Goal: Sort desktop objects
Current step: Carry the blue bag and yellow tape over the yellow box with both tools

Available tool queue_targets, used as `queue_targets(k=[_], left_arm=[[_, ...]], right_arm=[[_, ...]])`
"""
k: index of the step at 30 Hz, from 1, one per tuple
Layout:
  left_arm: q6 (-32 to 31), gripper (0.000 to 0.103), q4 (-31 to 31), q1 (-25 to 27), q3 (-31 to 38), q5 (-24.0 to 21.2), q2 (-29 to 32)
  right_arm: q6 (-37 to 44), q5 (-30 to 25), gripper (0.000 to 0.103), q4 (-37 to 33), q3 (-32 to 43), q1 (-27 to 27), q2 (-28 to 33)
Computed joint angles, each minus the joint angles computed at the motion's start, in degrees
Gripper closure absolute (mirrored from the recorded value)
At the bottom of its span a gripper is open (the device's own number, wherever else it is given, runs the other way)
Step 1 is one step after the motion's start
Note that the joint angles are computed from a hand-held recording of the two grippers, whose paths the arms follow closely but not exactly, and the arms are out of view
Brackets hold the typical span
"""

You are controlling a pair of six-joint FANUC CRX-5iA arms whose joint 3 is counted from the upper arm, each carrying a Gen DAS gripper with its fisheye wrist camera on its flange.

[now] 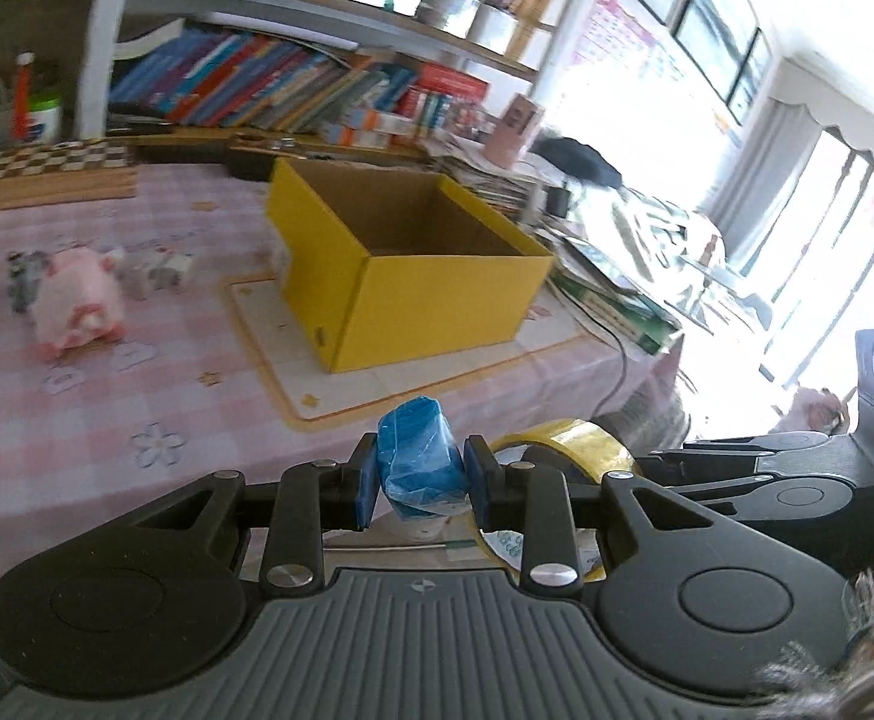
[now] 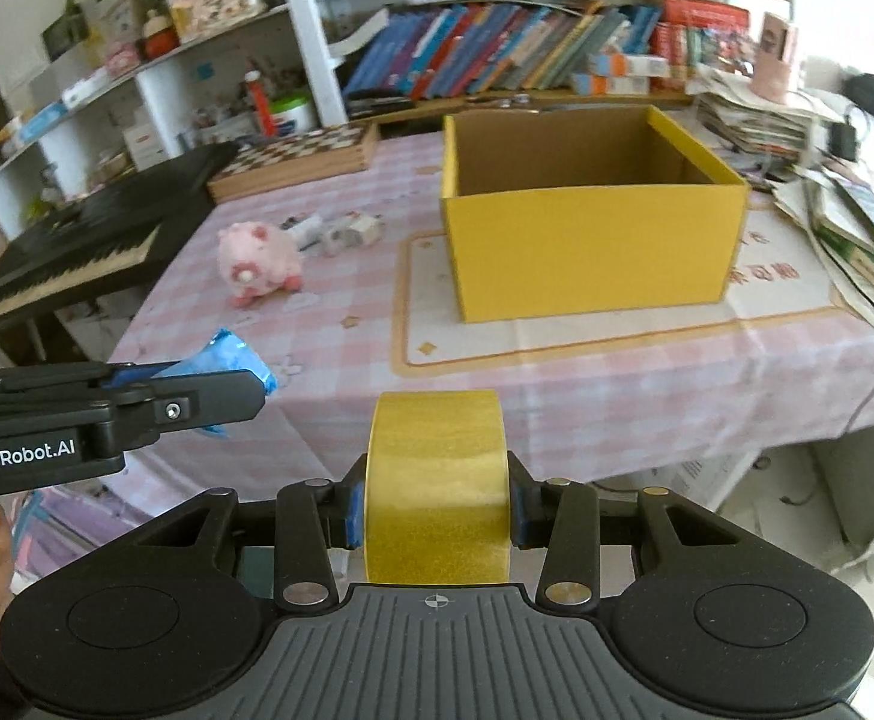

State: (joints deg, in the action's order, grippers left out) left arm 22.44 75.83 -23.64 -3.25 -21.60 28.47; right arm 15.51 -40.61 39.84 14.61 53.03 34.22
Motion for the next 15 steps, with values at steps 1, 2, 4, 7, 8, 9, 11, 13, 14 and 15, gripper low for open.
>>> queue_targets(k=[1,2,4,7,8,9,11,13,14,15], left_arm=[[0.5,0.076,-0.8,0.0,0.9,-0.6,0.6],[1.1,0.076,-1.6,-0.1,1.8,-1.1,1.2],[1.7,0.076,-2.6,-0.3,3.6,-1.8,2.3],[2.6,0.076,-3.6,-0.9,6.2,-2.3,3.8],[2.7,0.076,-3.8,-1.0,7.0,-2.2,4.2],[2.8,0.076,-4.0,-1.2,7.8,-2.2,4.7],[3.5,0.076,-4.7,-1.5,9.5,-2.2,5.6],[4.1,0.076,-5.1,-1.8,11.3,-2.2,6.6],[4.2,0.076,-5.2,-2.0,12.0,-2.1,7.1],[4.5,0.076,-5.4,-2.2,12.9,-2.0,7.6]], right_arm=[[-0.5,-0.2,0.062,0.3,-0.3,-0.1,-0.2],[-1.1,-0.2,0.062,0.7,-0.9,-0.3,-0.5],[-1.9,-0.3,0.062,1.3,-1.6,-0.7,-1.0],[-3.1,0.0,0.062,2.5,-3.1,-1.5,-2.0],[-3.4,0.2,0.062,2.8,-3.6,-1.8,-2.3],[-3.7,0.4,0.062,3.2,-4.0,-2.1,-2.7],[-4.0,0.7,0.062,3.9,-4.6,-2.8,-3.2],[-4.3,1.1,0.062,4.8,-5.1,-3.5,-3.5],[-4.3,1.3,0.062,5.2,-5.3,-3.9,-3.7],[-4.1,1.5,0.062,5.4,-5.3,-4.2,-3.8]])
